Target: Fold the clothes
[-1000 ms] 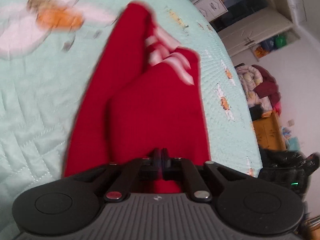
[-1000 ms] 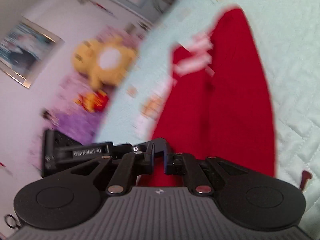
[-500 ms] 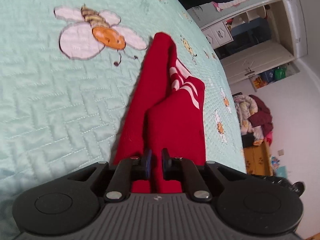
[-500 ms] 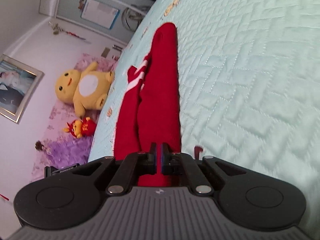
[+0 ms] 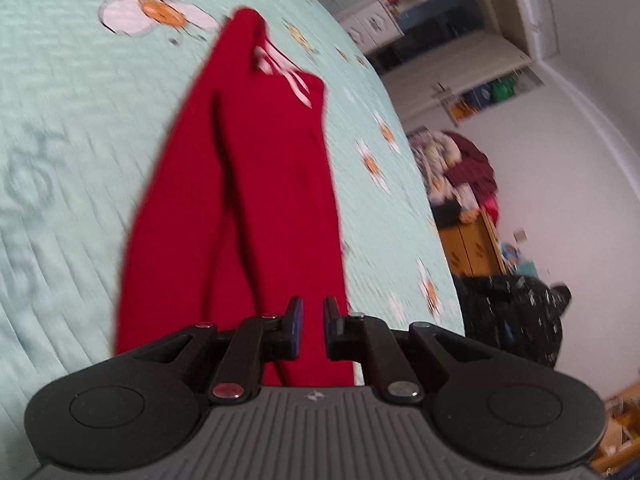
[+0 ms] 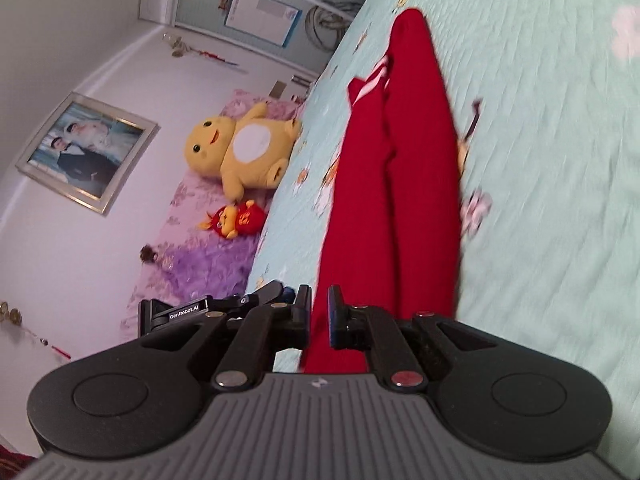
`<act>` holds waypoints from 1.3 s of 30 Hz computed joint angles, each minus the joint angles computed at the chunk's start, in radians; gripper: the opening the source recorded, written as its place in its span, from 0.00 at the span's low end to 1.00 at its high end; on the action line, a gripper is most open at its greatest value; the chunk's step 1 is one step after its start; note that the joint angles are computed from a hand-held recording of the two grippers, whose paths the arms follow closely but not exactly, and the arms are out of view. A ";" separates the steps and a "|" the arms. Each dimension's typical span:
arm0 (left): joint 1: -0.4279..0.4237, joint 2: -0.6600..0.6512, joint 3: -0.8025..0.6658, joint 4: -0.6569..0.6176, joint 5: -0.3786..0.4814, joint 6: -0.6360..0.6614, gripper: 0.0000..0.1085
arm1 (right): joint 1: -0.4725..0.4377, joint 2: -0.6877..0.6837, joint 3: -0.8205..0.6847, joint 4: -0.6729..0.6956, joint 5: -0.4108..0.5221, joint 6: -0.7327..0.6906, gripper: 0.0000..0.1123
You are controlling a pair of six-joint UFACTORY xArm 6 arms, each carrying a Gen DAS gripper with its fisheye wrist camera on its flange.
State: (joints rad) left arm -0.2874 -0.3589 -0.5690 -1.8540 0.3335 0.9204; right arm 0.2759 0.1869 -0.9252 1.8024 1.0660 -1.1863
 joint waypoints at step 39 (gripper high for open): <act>-0.058 -0.016 0.068 -0.324 -0.101 0.275 0.25 | 0.413 -0.065 -0.026 -0.212 -0.522 -0.140 0.03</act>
State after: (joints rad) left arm -0.3458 -0.3750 -0.5013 -2.1777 0.2323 1.1958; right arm 0.6885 0.1224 -0.9514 1.5907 0.5439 -1.3264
